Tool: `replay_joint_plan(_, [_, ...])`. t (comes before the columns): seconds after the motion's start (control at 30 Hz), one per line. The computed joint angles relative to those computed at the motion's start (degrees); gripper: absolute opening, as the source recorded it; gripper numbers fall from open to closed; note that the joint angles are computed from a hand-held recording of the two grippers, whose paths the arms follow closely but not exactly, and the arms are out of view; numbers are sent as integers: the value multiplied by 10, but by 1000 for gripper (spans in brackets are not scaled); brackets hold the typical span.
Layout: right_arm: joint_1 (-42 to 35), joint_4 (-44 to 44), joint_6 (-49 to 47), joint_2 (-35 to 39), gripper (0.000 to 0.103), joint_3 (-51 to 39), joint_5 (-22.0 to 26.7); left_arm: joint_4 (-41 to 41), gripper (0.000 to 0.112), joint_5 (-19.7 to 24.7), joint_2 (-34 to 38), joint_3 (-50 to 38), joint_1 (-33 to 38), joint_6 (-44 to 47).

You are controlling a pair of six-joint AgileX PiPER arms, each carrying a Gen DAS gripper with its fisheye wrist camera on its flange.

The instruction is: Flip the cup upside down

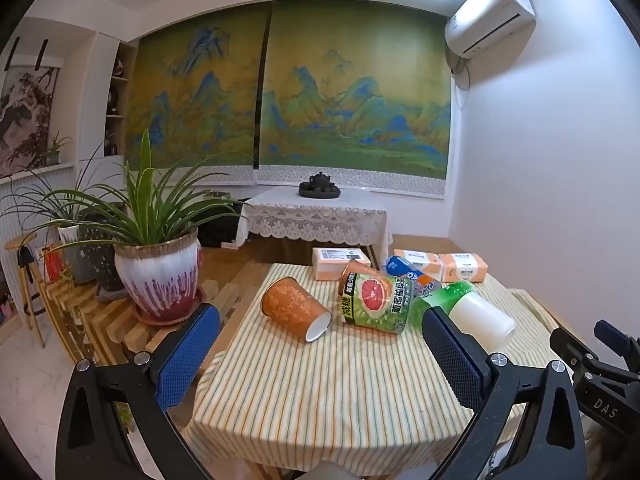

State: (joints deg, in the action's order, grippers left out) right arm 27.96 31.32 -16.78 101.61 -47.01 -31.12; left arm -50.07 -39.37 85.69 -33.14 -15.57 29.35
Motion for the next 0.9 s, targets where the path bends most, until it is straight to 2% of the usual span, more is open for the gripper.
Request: replay_joint_plan(0.9, [-7,-22,27,-1,91,8,-2,-1,102,7,6,-4,-4,9])
